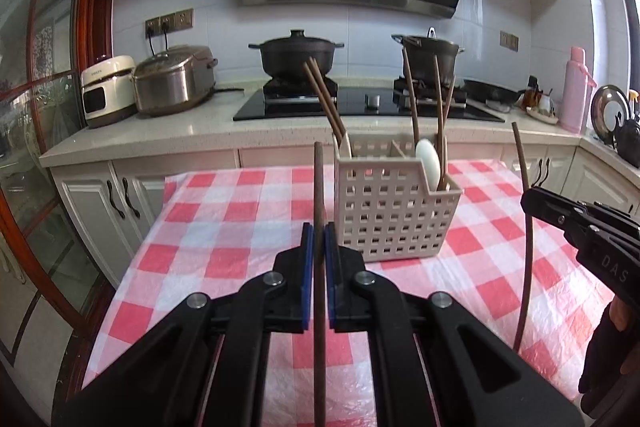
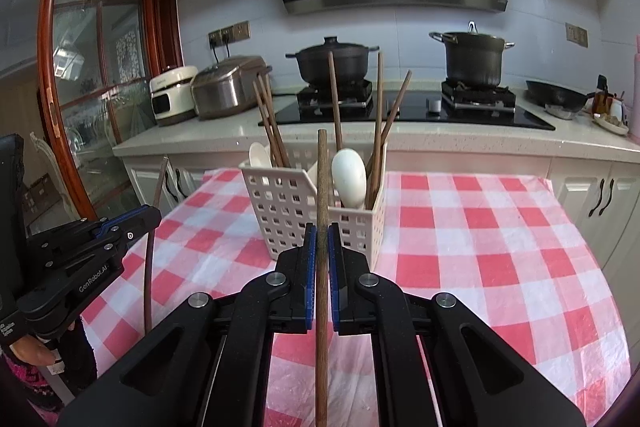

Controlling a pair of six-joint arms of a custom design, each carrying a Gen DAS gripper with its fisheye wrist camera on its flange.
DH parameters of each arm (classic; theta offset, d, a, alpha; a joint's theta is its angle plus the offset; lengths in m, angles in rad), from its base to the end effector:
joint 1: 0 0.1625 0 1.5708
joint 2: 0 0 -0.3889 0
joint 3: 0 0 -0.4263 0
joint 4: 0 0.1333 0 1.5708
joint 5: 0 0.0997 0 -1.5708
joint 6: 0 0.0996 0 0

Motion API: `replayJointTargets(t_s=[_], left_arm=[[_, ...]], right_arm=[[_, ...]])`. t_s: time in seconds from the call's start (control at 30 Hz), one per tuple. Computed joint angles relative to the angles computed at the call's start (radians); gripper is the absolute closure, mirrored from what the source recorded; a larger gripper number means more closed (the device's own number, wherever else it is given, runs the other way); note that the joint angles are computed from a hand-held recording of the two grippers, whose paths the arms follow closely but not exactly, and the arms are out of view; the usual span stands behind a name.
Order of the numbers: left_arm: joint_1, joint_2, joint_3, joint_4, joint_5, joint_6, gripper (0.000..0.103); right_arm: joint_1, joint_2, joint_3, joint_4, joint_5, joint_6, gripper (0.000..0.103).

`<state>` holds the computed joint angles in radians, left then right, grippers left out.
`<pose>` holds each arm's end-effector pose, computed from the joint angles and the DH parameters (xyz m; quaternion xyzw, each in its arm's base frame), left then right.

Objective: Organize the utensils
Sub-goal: 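Lift both held chopsticks upright over the white basket with both tools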

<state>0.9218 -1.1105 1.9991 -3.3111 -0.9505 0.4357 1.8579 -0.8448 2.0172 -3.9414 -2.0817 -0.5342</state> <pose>-0.1911 -0.5682 0.2017 0.3396 0.8079 -0.4207 0.2345 0.2343 -0.4947 0.1217 0.1883 -0.7895 0.5157 0.2743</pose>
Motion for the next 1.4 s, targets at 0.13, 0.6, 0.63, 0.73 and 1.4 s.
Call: replayJointTargets(t_s=[0.13, 0.6, 0.63, 0.73, 1.4], left_arm=[[-0.005, -0.006, -0.001, -0.025, -0.013, 0.011, 0.097], [-0.038, -0.006, -0.009, -0.094, -0.049, 0.059, 0.097], [-0.041, -0.003, -0.012, -0.1, -0.051, 0.066, 0.097], [-0.05, 0.002, -0.023, -0.111, -0.063, 0.08, 0.097], [-0.09, 0.033, -0.144, -0.061, -0.143, 0.107, 0.097]], right_arm=[[0.01, -0.004, 0.004, -0.029, 0.002, -0.018, 0.097], [0.027, -0.005, -0.001, -0.086, 0.006, -0.057, 0.097], [0.028, -0.004, -0.005, -0.089, 0.006, -0.064, 0.097], [0.032, -0.006, -0.014, -0.095, 0.008, -0.079, 0.097], [0.046, -0.036, -0.13, -0.072, 0.03, -0.174, 0.097]])
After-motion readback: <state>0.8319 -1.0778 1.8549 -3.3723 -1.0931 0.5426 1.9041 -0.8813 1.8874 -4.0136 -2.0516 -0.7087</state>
